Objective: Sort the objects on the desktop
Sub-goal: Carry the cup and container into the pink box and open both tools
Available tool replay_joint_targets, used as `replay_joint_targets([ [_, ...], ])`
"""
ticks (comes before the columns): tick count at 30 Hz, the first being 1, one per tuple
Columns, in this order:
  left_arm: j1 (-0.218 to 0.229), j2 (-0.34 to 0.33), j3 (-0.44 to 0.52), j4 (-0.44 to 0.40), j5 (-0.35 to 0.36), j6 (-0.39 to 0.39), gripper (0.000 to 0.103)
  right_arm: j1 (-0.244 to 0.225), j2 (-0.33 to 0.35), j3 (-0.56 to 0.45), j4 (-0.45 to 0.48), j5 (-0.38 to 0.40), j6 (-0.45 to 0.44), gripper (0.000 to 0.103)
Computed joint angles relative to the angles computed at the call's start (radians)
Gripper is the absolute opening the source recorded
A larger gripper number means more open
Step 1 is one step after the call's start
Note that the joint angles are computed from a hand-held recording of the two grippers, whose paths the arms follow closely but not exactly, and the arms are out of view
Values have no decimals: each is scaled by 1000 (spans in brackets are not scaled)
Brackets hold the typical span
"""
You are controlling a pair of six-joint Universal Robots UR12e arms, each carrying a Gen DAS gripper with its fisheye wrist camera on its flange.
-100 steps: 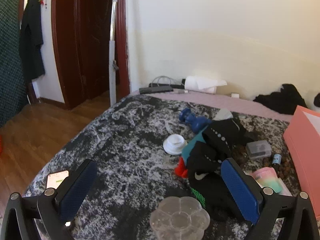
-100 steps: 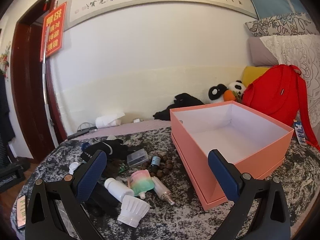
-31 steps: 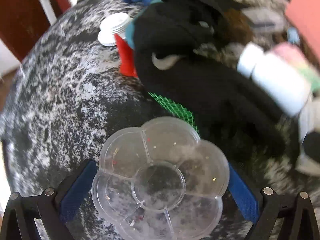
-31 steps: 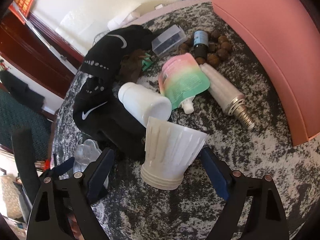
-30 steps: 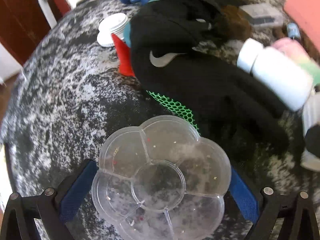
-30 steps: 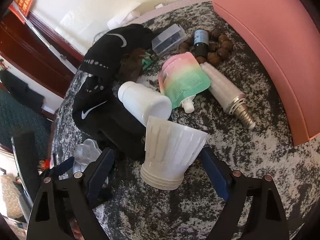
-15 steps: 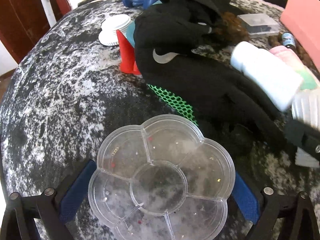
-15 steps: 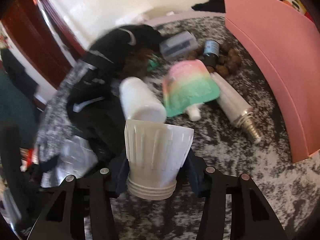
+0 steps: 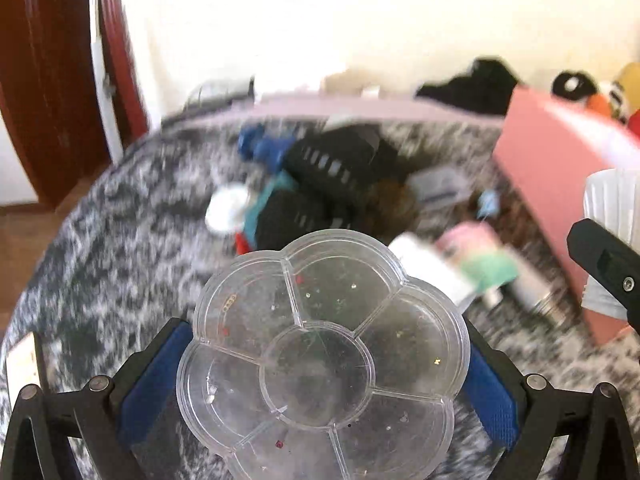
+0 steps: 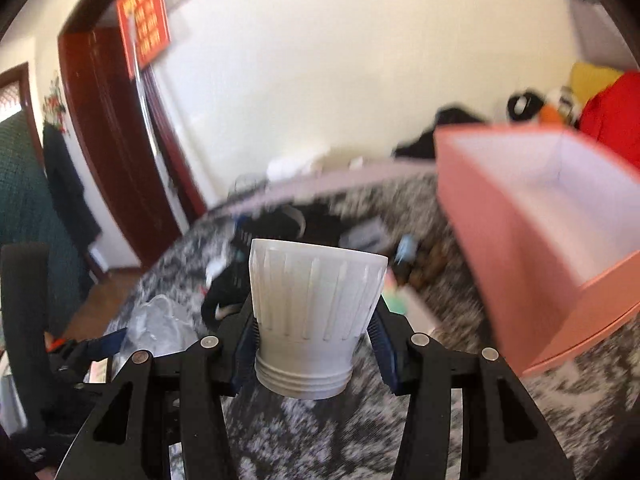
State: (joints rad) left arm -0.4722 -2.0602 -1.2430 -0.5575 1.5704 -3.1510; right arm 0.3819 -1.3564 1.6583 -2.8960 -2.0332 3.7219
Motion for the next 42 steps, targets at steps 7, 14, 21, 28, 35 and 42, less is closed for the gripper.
replay_joint_targets([
  [7,-23,-32,69,94,-140,-28,102,10,-49,57,-176,-259,-106,53],
  [14,-93,-139,275,21,-247,-62,102,-88,-128,142,-132,-371,16,53],
  [21,-167,-277,509,-139,-313,-34,103,-164,-195,214,-22,-429,250,55],
  [28,-163,-321,585,-265,-425,-126,103,-204,-260,243,263,-460,612,99],
  [35,-146,-319,582,-374,-519,-202,103,-156,-256,251,214,-588,651,102],
  [42,-156,-345,644,-486,-506,-143,103,-115,-253,262,153,-717,731,103],
])
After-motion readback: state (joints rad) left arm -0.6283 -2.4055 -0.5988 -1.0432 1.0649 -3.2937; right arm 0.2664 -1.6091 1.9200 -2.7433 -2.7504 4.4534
